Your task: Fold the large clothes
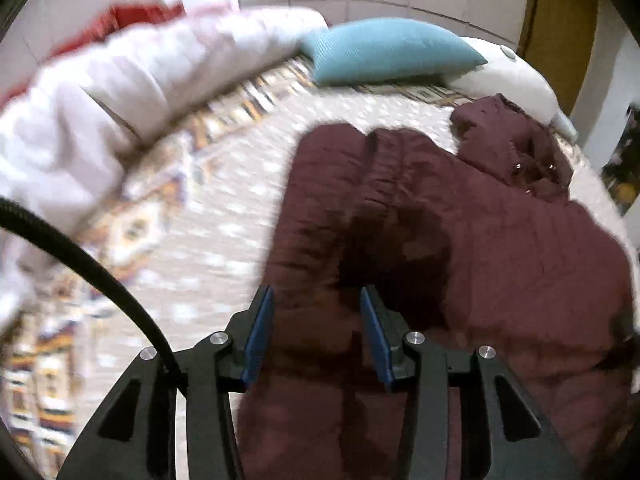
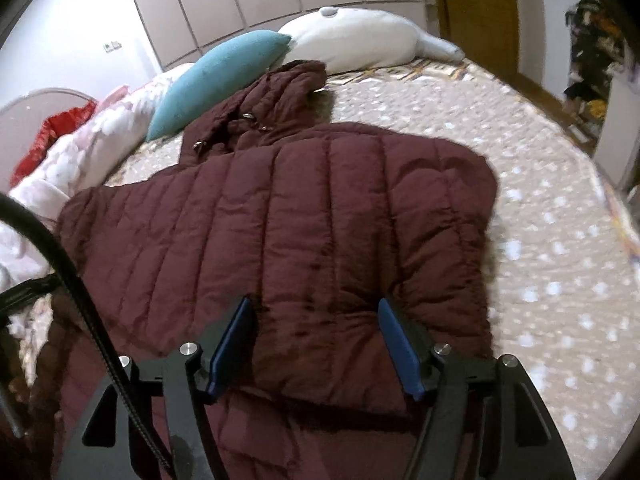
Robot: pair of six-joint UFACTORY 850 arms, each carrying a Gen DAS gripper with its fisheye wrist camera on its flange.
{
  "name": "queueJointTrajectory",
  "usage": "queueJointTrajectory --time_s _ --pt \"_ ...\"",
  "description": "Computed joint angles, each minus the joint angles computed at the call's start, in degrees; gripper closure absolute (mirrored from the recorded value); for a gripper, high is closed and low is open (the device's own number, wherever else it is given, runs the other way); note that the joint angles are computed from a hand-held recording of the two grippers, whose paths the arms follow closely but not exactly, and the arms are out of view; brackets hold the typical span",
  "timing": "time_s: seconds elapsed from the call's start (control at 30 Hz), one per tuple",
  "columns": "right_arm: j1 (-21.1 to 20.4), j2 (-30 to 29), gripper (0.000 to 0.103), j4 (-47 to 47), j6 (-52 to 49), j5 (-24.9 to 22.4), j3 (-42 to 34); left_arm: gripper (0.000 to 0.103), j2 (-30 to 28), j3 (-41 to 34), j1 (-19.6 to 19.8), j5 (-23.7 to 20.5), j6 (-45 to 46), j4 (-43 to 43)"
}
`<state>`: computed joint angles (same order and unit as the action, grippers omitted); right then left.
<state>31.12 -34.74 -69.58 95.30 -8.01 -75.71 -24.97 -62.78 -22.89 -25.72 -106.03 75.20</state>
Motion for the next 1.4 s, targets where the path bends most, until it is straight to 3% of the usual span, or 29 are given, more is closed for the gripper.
queueJointTrajectory --time_s 0.07,0.23,0.43,0.53,0.63,0.73,0.83,1.03,1.1,1.23,1.3,1.4 --pt "0.62 1.87 0.033 4.6 -4.19 -2.02 1.15 0.06 4.3 3.75 -0.88 -0.85 -1.7 3.14" --pt "1.48 12.18 0.033 -7.45 7.44 -4.68 8.94 0.057 18.39 13.83 -5.03 -8.19 -3.08 6.09" --pt "2.12 31.01 0.033 -13.98 16.24 -6.51 18.63 0.055 37.08 21.23 -11.94 -17.43 1.83 1.3" --pt "3.26 38.84 0.033 -6.39 10.26 -8.59 19.7 0.054 45.6 21.79 -17.67 -24.1 6.45 -2.08" --pt "5.57 45.17 0.031 2.34 0.18 -13.89 17.53 0.045 51.6 19.76 -26.2 -35.23 10.84 -2.95" --pt "9.04 49.21 0.028 4.51 -5.26 -21.1 12.58 0.037 54.17 15.44 -34.4 -46.54 14.87 -1.24" --pt "12.7 50.76 0.025 3.11 -7.9 -28.05 6.25 0.036 54.52 8.89 -39.11 -54.25 19.17 -0.11" --pt "21.7 45.99 0.022 -3.85 -16.43 -45.75 -15.13 0.035 49.66 -9.39 -41.56 -64.71 28.72 3.8" --pt "23.8 42.56 0.021 -5.98 -18.85 -50.48 -23.4 0.024 46.18 -15.97 -40.78 -68.3 31.76 7.53" --pt "24.95 33.39 0.017 -8.3 -22.94 -56.52 -40.27 0.016 40.61 -26.29 -36.32 -65.64 35.55 9.44" --pt "23.86 27.8 0.016 -7.81 -25.99 -57.63 -48.07 0.014 39.52 -26.8 -32.94 -60.89 35.24 8.25" --pt "20.06 22.06 0.015 -4.16 -28.48 -55.07 -51.57 0.013 39.94 -20.77 -26.27 -49.22 30.92 4.95"
